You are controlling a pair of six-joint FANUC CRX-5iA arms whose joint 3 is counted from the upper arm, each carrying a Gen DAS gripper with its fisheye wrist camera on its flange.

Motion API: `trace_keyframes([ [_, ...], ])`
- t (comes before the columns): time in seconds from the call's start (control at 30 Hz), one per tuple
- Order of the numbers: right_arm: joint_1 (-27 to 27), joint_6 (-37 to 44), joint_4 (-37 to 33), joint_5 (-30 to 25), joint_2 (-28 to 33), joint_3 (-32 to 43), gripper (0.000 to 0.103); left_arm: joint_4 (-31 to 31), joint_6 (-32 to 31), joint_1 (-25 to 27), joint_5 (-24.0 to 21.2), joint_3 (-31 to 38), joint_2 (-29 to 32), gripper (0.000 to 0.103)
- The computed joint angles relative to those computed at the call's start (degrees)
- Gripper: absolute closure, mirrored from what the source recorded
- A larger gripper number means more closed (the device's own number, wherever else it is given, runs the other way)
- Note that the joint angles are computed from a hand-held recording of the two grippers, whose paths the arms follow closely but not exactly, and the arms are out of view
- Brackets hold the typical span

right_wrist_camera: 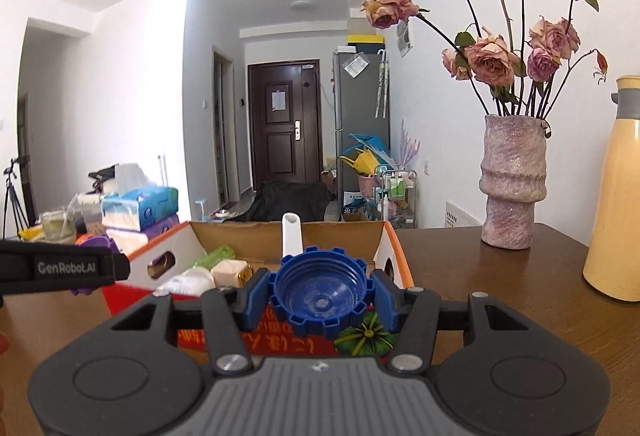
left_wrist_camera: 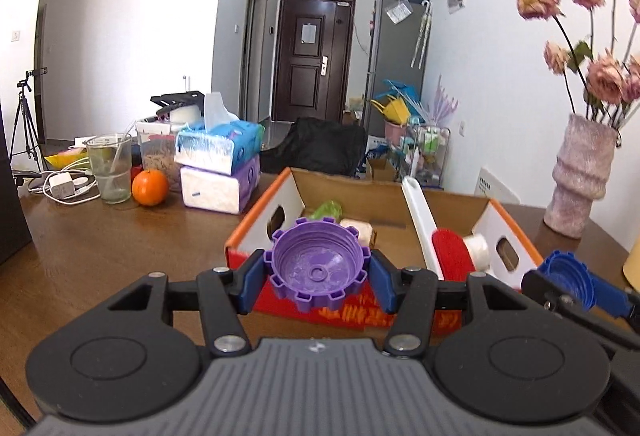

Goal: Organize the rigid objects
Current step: 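Lift the purple and blue caps with both grippers over the red box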

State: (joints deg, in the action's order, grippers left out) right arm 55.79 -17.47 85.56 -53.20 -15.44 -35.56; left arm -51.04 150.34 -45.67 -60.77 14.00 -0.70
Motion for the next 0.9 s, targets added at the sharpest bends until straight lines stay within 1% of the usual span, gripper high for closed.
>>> trace_keyframes([
  [0.13,-1.36,-1.74,1.31,0.56,1.95,1.33,0.05,0.34,0.22,1.52,0.29,1.44,0.91,0.048],
  [0.47,-5.59,-3.07,4.46,4.52,5.72,3.94,0.05,2.41,-1.51,5.09,3.19,3.35,3.1,0.048],
  [0.9,-11.09,-4.88,6.67,9.31,8.75,6.03,0.05,5.31,-4.76,8.55,6.21,6.28,6.81,0.048],
])
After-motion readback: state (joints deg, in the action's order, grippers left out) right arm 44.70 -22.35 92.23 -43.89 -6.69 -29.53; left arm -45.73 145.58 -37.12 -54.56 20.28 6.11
